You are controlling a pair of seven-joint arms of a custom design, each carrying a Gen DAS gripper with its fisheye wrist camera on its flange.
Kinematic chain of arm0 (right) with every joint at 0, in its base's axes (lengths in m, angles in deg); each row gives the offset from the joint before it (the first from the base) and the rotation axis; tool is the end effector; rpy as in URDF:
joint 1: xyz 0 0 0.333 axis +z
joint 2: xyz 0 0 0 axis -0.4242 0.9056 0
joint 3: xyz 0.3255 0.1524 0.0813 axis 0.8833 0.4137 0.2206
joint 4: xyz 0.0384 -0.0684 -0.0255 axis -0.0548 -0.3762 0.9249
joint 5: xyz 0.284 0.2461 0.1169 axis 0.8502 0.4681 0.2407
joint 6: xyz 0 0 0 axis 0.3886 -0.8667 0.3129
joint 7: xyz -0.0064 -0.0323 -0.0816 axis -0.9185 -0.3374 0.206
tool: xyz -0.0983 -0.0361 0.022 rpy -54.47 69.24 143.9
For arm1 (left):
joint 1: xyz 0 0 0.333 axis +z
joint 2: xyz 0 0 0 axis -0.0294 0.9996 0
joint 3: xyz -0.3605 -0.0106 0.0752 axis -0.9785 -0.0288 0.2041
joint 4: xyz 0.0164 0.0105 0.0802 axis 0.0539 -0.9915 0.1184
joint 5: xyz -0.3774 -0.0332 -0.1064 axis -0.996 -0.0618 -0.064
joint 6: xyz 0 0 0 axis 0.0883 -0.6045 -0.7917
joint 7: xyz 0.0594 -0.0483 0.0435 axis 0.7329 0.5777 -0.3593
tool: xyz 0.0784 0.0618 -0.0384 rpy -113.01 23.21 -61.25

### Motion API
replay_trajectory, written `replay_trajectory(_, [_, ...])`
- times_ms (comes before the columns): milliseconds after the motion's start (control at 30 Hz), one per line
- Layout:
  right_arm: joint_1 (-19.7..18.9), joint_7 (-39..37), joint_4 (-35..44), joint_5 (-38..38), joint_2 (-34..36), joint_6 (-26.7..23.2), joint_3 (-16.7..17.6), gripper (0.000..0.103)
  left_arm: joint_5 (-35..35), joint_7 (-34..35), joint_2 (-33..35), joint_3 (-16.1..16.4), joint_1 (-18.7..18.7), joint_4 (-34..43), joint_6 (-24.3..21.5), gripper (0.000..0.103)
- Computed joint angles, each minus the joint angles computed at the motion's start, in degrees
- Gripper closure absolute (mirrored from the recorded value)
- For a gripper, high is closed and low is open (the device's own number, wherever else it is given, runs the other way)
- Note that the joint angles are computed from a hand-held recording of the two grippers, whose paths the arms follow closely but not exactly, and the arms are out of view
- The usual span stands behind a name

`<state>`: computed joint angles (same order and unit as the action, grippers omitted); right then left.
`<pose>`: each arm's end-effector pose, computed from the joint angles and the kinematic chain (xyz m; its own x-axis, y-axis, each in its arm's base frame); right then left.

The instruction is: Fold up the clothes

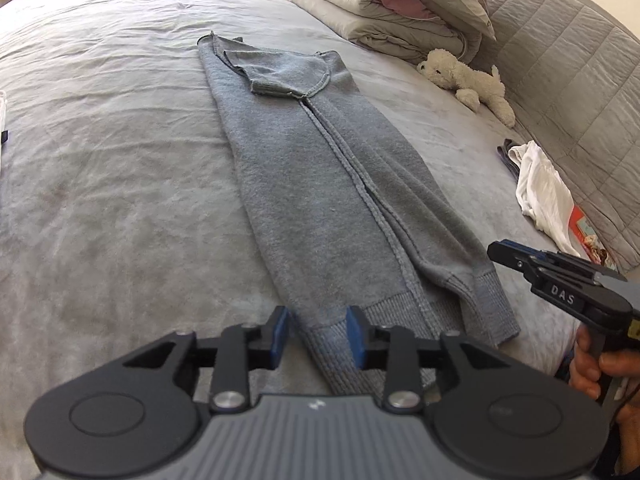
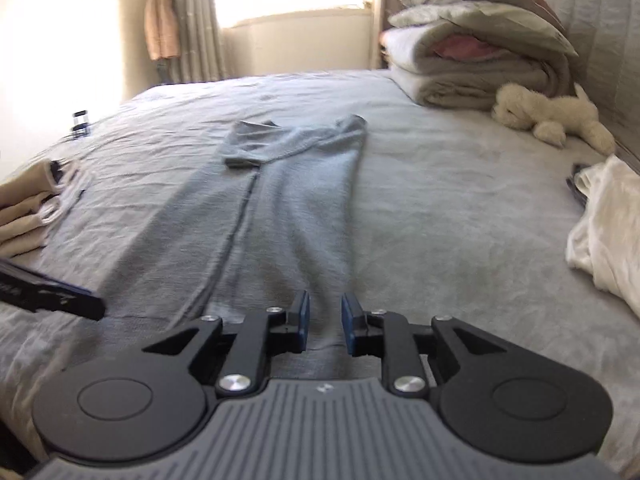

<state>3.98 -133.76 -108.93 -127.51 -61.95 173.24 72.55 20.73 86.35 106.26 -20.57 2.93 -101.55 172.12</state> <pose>0.5747 0.3469 0.4764 -0.2172 -0.9736 -0.0701 -0.5309 0.1781 -0.8285 0.7396 -0.0968 0.4743 -0.6691 -0.6795 0.3009 -0.6892 0.4160 -0.5932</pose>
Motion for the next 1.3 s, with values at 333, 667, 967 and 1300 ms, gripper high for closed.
replay_trajectory(333, [-0.8,-11.3,1.2,16.3,4.3,17.7,-1.3,0.096,2.1,2.6,-2.2,0.4,-0.7,-3.1,1.6,0.096])
replay_trajectory(667, [4.6,10.5,-0.6,0.3,0.8,15.8,-9.1,0.085,3.1,2.7,-1.7,0.8,-0.6,-1.7,0.0,0.084])
replay_trajectory(967, [0.2,-4.0,-2.3,13.4,0.8,9.1,-2.1,0.085,3.3,2.6,-3.2,1.1,-1.3,-5.1,3.3,0.084])
replay_trajectory(1300, [1.2,-6.3,-3.8,14.3,-0.6,4.5,0.3,0.085,-1.7,4.4,-9.5,1.0,-1.4,-16.8,14.2,0.084])
